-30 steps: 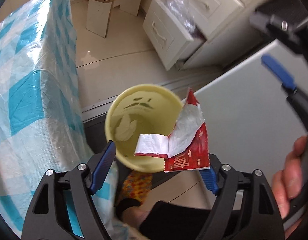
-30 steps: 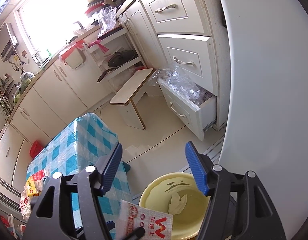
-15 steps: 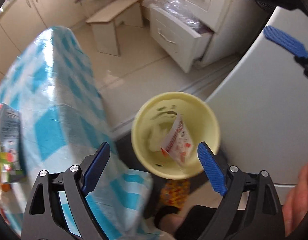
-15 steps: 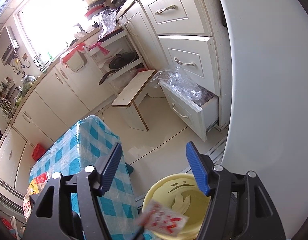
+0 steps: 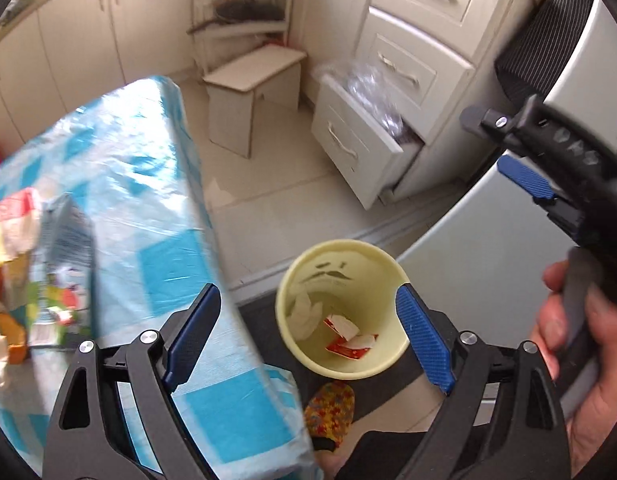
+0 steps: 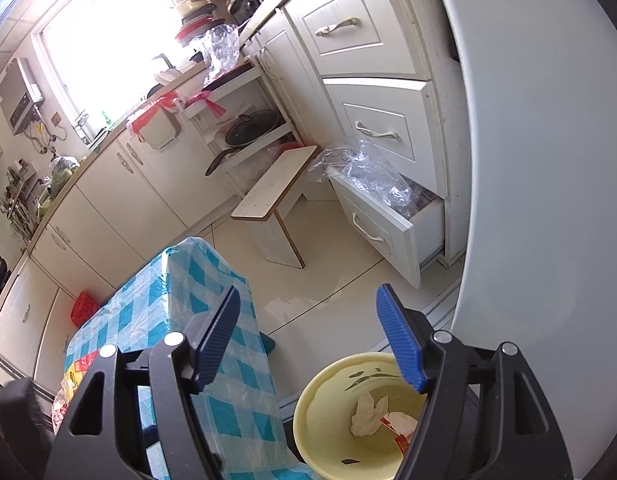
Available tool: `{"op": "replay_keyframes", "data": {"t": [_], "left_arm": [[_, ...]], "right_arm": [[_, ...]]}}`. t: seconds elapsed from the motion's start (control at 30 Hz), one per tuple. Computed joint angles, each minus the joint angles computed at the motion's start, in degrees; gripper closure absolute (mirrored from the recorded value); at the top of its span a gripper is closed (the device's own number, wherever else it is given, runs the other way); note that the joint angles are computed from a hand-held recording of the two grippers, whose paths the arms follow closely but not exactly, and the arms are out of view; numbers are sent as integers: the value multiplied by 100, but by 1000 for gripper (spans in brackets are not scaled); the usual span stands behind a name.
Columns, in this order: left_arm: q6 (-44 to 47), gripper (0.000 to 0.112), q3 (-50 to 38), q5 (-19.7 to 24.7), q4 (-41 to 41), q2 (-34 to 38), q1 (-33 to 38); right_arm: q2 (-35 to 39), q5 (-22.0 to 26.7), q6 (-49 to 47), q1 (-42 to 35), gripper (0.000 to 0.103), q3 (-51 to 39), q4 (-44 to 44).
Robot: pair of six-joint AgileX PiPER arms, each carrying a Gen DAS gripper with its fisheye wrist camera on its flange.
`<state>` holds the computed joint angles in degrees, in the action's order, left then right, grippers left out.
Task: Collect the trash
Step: 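Move both grippers back over the table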
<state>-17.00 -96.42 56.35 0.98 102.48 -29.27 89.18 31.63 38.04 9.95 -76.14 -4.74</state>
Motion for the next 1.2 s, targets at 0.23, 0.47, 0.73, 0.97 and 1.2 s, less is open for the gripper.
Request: {"op": "replay_keyframes", "data": {"t": [0.23, 0.47, 0.73, 0.97, 1.2], "left_arm": [[-199, 23, 1306, -487, 368, -1470, 604], [309, 22, 1902, -598, -140, -2285, 1927], [1316, 22, 2206, -612, -990, -2702, 3620], [2103, 22, 2213, -548, -1570, -2690, 4830], [2574, 22, 2065, -586, -1701, -2539, 5162]], "right_arm": [[221, 111, 245, 442, 32, -388, -413], [577, 291, 291, 1067, 30, -902, -847], [1001, 542, 189, 1488, 30, -1481, -917], [1295, 744, -55, 1752, 29, -1858, -753], [1728, 1040, -469, 2091, 29, -2441, -461]]}}
